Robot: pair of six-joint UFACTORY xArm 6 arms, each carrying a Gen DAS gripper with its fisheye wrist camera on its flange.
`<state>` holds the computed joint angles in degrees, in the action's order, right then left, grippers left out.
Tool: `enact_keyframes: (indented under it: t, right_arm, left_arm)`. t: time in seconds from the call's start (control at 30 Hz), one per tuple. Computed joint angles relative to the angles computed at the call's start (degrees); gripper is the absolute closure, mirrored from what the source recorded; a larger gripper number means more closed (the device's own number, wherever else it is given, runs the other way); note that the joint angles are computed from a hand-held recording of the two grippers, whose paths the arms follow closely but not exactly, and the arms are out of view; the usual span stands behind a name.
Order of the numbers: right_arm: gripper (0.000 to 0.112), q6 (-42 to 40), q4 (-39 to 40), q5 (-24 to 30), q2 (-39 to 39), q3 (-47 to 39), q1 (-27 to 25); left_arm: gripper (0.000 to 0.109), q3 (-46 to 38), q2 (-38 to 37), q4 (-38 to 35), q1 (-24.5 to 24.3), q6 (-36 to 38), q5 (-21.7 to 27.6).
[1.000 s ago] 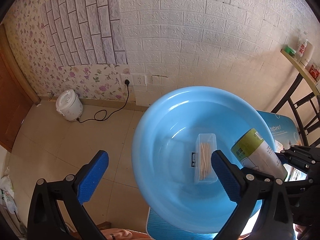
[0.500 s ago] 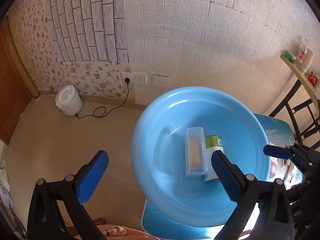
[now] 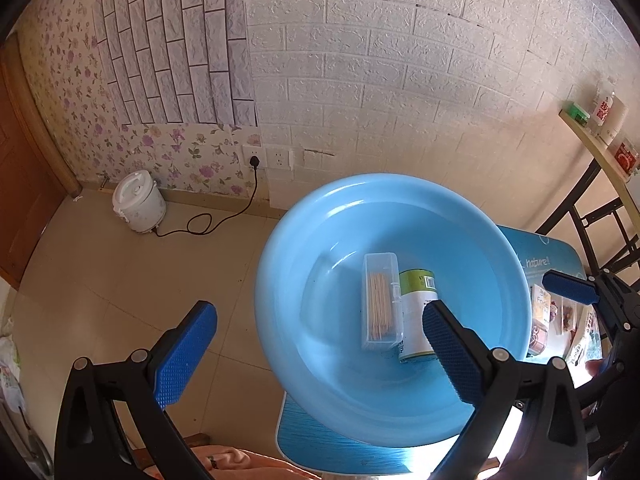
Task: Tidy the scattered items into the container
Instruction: 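Lower the canister into the blue basin and open the right tool, then withdraw both open tools from the basin back over the table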
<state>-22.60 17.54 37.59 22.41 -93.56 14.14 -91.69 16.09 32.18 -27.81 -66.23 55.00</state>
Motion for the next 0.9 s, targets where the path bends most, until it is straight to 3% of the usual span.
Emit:
enact_keyframes:
  t: [0.13, 0.33, 0.6, 0.9]
  right_arm:
    - [0.009, -1.61, 1.75, -0.81, -2.23, 2.21, -0.96]
    - [0.009, 1.54, -5.86, -5.95, -5.46, 7.29, -0.87]
    - [0.009, -1.61, 2.30, -4.82, -9.21, 10.22, -3.49]
    - [0.009, 0.83, -0.13, -6.73, -13.32, 14.38, -7.53]
  left_arm:
    - [0.006, -1.03, 0.42, 0.97, -0.46, -0.37, -0.08]
    - [0.006, -5.55, 3.03, 2.12, -2.06, 0.37, 1.79]
    - [0.006, -12.07, 7.06, 1.77, -3.78, 2.07, 3.59]
    - [0.006, -22.15, 13.22, 1.10, -5.62, 4.81, 5.98]
